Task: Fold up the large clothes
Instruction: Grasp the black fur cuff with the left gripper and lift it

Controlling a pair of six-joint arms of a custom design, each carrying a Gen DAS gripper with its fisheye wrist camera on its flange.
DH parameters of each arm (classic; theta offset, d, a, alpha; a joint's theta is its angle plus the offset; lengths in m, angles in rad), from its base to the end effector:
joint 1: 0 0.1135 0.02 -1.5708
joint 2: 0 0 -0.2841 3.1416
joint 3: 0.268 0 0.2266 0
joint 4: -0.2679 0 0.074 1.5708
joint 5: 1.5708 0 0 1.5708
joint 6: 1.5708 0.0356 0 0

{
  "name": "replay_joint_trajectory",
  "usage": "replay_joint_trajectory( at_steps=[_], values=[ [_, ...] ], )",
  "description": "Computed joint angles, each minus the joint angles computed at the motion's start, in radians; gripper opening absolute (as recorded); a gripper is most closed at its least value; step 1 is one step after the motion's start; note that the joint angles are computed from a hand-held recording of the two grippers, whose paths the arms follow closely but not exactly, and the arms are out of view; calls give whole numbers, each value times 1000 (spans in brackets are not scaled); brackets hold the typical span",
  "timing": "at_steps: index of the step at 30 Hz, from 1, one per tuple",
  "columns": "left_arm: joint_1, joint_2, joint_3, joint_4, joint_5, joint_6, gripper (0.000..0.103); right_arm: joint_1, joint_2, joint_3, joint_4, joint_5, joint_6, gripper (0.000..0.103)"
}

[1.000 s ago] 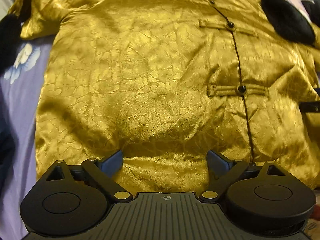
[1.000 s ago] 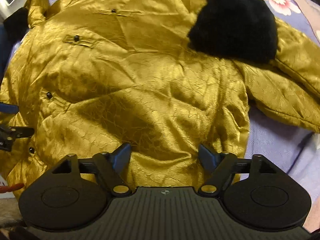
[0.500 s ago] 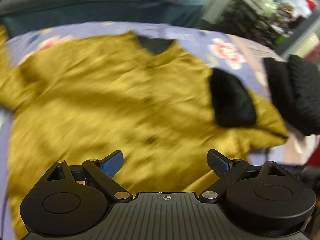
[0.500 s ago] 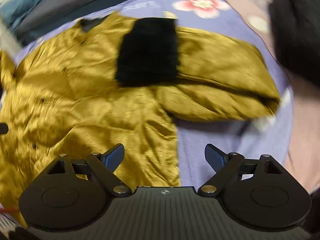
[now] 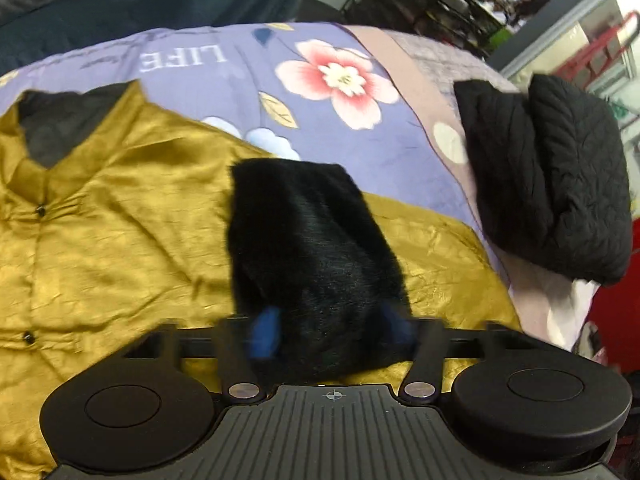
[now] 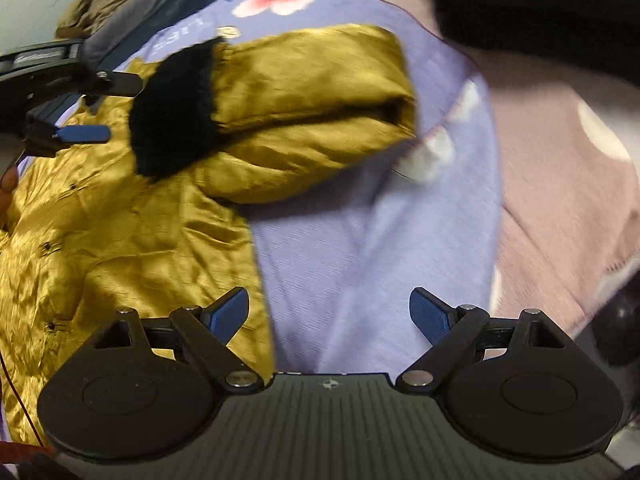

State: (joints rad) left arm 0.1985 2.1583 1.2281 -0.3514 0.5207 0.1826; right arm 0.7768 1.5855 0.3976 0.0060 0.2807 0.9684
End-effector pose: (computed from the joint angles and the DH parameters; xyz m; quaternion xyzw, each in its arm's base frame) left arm 0.3820 0.0588 0.1101 0.0295 0.9565 -0.2237 0.1850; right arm 0.1513 0.1349 0.1172 0.1198 0.9645 0.0584 0.2282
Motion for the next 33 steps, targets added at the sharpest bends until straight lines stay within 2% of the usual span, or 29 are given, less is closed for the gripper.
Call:
replay_joint_trajectory(
  at_steps=[2, 3, 5, 6, 9, 10, 14, 17, 18, 22, 24, 27, 28, 29, 30, 31, 33],
  values=[
    [-23, -8, -21, 18, -36, -7, 85, -20, -7, -35, 24, -11, 17, 89],
    [-25, -14, -37, 35, -37, -9, 73, -31, -11, -50, 34, -18, 23, 89],
    [-14, -49, -73, 69, -28, -15, 63, -53, -15, -73, 54, -35, 22, 89],
    [4, -78, -88, 80, -1, -9, 51, -62, -16, -78, 58, -39, 19, 89],
    [55, -171, -112, 102, 40, 31, 49, -82, -16, -65, 46, -37, -5, 89],
    [77, -207, -116, 104, 46, 54, 42, -86, -13, -55, 41, -33, -15, 89],
    [213, -321, -112, 106, 73, 125, 40, -111, 7, 3, 19, -37, -73, 88],
    [342, -364, -95, 125, 65, 190, 30, -114, 24, 62, -2, -43, -121, 88],
    [383, -365, -84, 128, 56, 220, 31, -110, 32, 82, -7, -45, -135, 88],
    [511, -290, 13, 18, 53, 346, 31, -98, 78, 152, -14, -63, -193, 88],
    [535, -252, 38, -41, 19, 399, 31, -90, 107, 181, -13, -80, -207, 88],
    [559, -179, 70, -125, 32, 339, 32, -74, 149, 223, -24, -105, -223, 88],
    [565, -150, 87, -162, 51, 323, 34, -64, 156, 238, -36, -99, -226, 88],
    [561, -126, 98, -177, 60, 296, 54, -52, 153, 250, -52, -88, -225, 88],
    [547, -107, 104, -180, 65, 263, 91, -50, 155, 259, -58, -82, -232, 88],
    [534, -91, 101, -181, 71, 246, 102, -48, 154, 270, -71, -76, -236, 89],
    [503, -55, 100, -173, 87, 230, 103, -51, 152, 288, -93, -69, -248, 89]
  ],
)
